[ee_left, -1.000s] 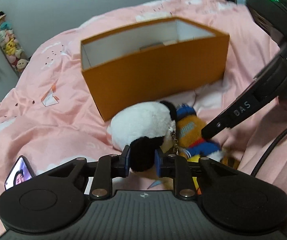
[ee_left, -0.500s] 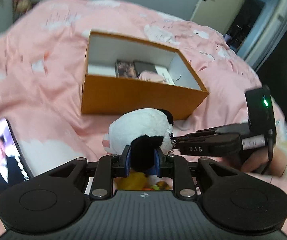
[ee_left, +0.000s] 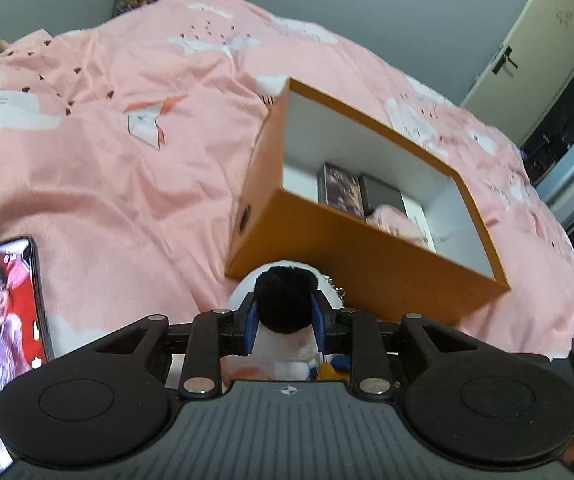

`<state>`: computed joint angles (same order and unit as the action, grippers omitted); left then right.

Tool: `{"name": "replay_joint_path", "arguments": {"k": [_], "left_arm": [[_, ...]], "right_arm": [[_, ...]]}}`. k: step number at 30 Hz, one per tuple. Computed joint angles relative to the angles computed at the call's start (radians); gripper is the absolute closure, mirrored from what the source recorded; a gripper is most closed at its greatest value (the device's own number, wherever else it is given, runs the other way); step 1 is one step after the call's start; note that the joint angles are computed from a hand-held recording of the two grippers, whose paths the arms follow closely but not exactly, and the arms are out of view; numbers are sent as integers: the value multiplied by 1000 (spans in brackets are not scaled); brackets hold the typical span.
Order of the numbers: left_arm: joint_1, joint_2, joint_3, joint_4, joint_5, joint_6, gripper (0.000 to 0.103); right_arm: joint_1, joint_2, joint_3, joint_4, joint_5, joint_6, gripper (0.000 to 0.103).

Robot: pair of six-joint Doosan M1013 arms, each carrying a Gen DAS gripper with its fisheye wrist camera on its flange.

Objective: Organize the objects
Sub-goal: 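Grasp the brown-yellow bear plush with the right tool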

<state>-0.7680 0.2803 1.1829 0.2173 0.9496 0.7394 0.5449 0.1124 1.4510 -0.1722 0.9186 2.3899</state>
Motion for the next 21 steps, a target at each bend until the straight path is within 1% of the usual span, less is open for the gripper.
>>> {"name": "replay_joint_path", "arguments": {"k": [3,5,7,9,10,12,13,14,15,17,18,20,21], "left_arm": [[1,-3,5,15,-13,12,70],[-2,-11,12,34,-22,30,67],[-11,-24,21,65,-27,62,56],[-19,-32,25,73,-16,111,49],[-21,-35,28,63,-14,158,47],[-23,-32,25,32,4,243,45],[-26,-25,18,24,23,286,44],[-31,-13,7,28,53,320,45],[-37,-2,-3,42,76,341,45],[-48,15,-13,65,92,386,44],[-53,20,-16,86,97,388,44],[-64,29,-17,136,91,401,44],[-64,32,-15,142,81,408,43]], "right_arm": [[-2,7,-8,-21,-20,10,82],[-6,14,-14,-21,-39,7,82],[-8,25,-26,-12,-46,-7,82],[-7,33,-35,-12,-47,-21,82],[-4,37,-40,-25,-39,-23,82],[3,41,-49,-55,-4,-9,78],[6,41,-50,-68,13,6,74],[6,37,-46,-71,19,18,67],[5,32,-42,-67,25,27,64],[9,28,-43,-67,57,41,63],[12,26,-42,-73,69,44,63],[19,25,-45,-85,97,52,62],[21,26,-47,-89,109,52,62]]}}
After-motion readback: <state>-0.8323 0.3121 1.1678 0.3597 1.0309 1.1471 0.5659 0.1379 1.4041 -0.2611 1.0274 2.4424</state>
